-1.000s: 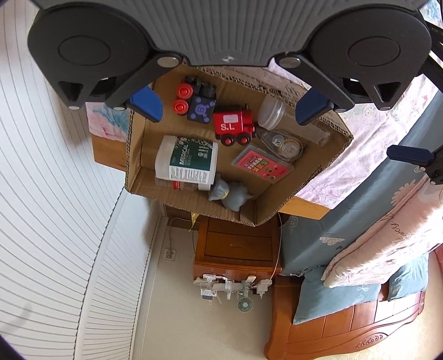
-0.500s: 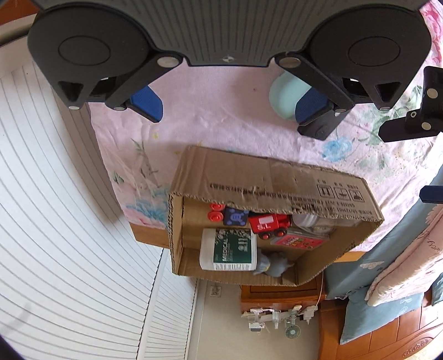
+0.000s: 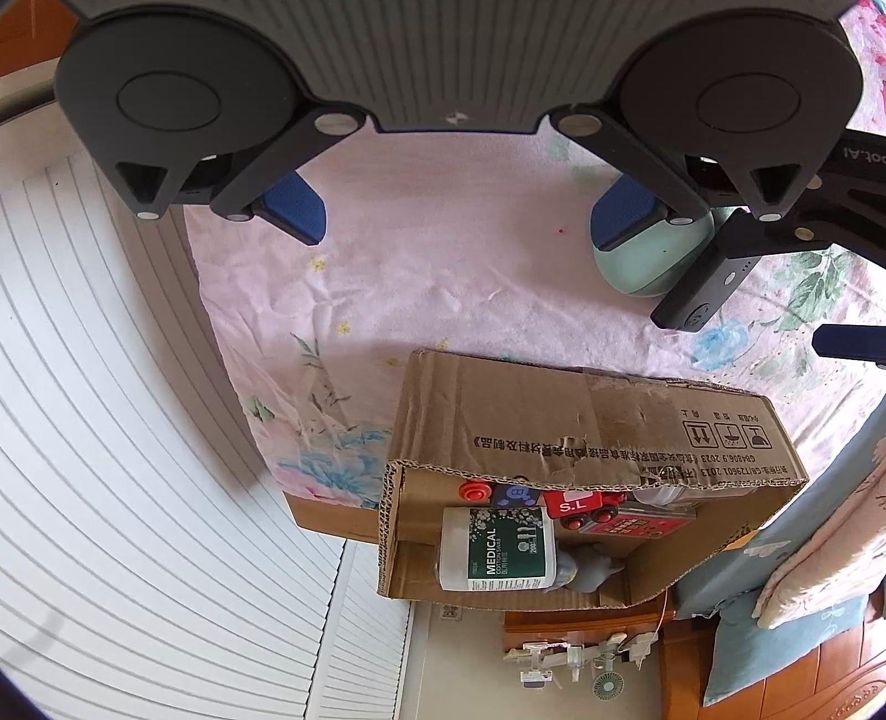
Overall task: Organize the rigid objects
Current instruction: 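Grasp the black power bank with the left gripper while the right grasps the mint-green case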
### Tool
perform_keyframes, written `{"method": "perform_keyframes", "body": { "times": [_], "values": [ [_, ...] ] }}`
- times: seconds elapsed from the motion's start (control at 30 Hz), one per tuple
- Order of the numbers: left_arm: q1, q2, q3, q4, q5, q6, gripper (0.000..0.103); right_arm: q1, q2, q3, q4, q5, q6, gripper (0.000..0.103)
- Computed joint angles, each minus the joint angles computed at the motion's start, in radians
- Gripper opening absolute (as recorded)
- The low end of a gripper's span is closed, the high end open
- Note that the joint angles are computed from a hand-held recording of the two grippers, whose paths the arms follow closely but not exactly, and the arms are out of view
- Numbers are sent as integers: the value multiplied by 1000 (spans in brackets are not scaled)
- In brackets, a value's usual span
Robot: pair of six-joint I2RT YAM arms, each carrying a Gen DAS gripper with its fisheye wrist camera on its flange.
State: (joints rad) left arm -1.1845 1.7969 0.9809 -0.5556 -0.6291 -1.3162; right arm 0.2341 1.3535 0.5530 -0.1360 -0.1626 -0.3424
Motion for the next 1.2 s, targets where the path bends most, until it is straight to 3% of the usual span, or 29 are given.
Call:
{"method": "perform_keyframes", "body": {
  "times": [0.17, 0.3, 0.5, 0.63, 0.97, 1.2],
  "values": [
    [11, -12, -48, 59, 12, -11, 99, -9, 9, 6, -2, -22, 1, 103],
    [19, 16, -24, -41, 6, -63, 100, -23, 15, 13, -12, -87, -16, 103],
    [23, -40, -103, -35, -3, -122, 100, -15, 33, 13, -51, -193, -134, 103],
    [18, -58, -121, -47, -2, -137, 100, 33, 46, -15, -25, -182, -179, 103],
    [6, -92, -142, -39, -4, -149, 100, 151, 125, -35, 120, -97, -61, 103],
    [5, -82, -138, 34, 10, -53, 100, 47, 120, -41, 130, -95, -84, 103]
  ]
}}
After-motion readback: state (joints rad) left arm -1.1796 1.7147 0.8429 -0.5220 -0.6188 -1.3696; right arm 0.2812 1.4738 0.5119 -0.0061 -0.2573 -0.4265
